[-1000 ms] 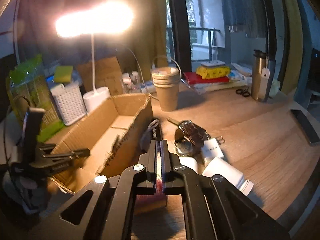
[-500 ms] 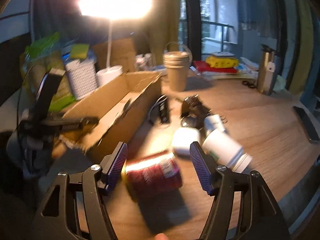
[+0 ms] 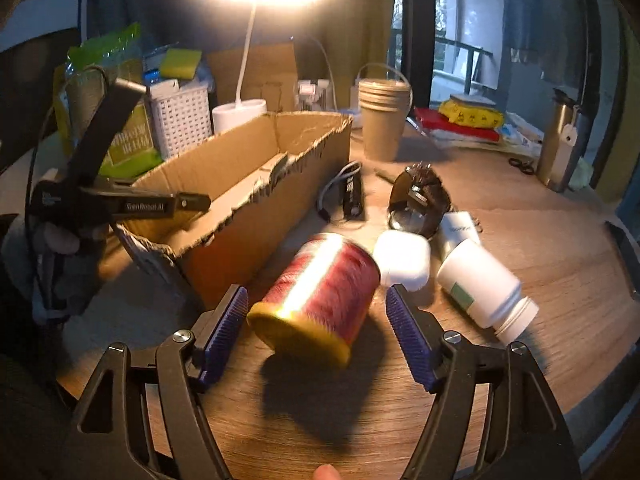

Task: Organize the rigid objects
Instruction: 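Grasp the red can with yellow lid using the right tool, then lift the red can and lower it into the box, open right tool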

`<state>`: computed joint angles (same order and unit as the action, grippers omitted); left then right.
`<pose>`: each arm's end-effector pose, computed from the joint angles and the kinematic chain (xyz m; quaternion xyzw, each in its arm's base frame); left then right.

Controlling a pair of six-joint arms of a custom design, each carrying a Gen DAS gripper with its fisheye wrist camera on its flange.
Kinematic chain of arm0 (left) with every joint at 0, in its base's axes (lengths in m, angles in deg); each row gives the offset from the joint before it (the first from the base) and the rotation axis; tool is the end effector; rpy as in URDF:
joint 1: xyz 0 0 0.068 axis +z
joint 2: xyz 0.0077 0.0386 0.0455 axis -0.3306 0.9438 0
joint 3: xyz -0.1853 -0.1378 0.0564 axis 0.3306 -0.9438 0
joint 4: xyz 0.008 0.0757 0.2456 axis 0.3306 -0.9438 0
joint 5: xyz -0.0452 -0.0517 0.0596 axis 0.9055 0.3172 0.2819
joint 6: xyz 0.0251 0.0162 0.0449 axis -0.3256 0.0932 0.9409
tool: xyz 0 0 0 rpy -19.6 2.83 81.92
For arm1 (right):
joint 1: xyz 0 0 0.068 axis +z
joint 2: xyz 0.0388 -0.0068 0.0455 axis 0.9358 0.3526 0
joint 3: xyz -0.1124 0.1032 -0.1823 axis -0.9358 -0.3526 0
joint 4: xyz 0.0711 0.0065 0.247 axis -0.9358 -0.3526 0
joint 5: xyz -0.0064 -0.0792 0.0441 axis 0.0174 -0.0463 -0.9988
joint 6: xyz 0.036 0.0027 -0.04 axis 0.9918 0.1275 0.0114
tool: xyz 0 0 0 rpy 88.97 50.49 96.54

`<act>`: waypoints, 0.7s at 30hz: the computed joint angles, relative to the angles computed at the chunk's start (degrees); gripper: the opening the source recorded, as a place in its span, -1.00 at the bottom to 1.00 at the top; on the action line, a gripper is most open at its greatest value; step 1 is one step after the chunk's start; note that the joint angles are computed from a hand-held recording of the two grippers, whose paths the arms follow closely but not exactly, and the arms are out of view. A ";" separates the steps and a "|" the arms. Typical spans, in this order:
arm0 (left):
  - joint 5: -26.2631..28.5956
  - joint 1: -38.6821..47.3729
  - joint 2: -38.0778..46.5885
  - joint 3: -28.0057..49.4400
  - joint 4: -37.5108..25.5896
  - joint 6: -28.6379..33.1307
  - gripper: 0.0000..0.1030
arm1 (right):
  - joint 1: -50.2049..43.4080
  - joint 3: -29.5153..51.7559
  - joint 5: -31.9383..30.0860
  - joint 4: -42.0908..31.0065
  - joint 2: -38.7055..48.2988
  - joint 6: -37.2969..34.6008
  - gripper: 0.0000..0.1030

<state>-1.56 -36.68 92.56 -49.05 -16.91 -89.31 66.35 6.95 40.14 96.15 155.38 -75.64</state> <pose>0.2695 -0.0760 0.0326 -0.0952 0.9359 -0.0166 0.3388 0.2485 0.0082 0.0377 -0.3382 0.8312 0.1766 0.4044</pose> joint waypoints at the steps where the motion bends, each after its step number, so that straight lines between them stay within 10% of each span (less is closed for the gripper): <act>1: 0.21 0.07 0.02 -0.03 0.06 -0.08 -0.63 | 0.06 0.46 -0.25 -0.27 0.62 -0.06 0.45; 21: 0.08 -1.09 0.02 -0.22 0.25 -0.70 -0.63 | 2.46 2.91 2.84 0.07 3.11 6.54 0.28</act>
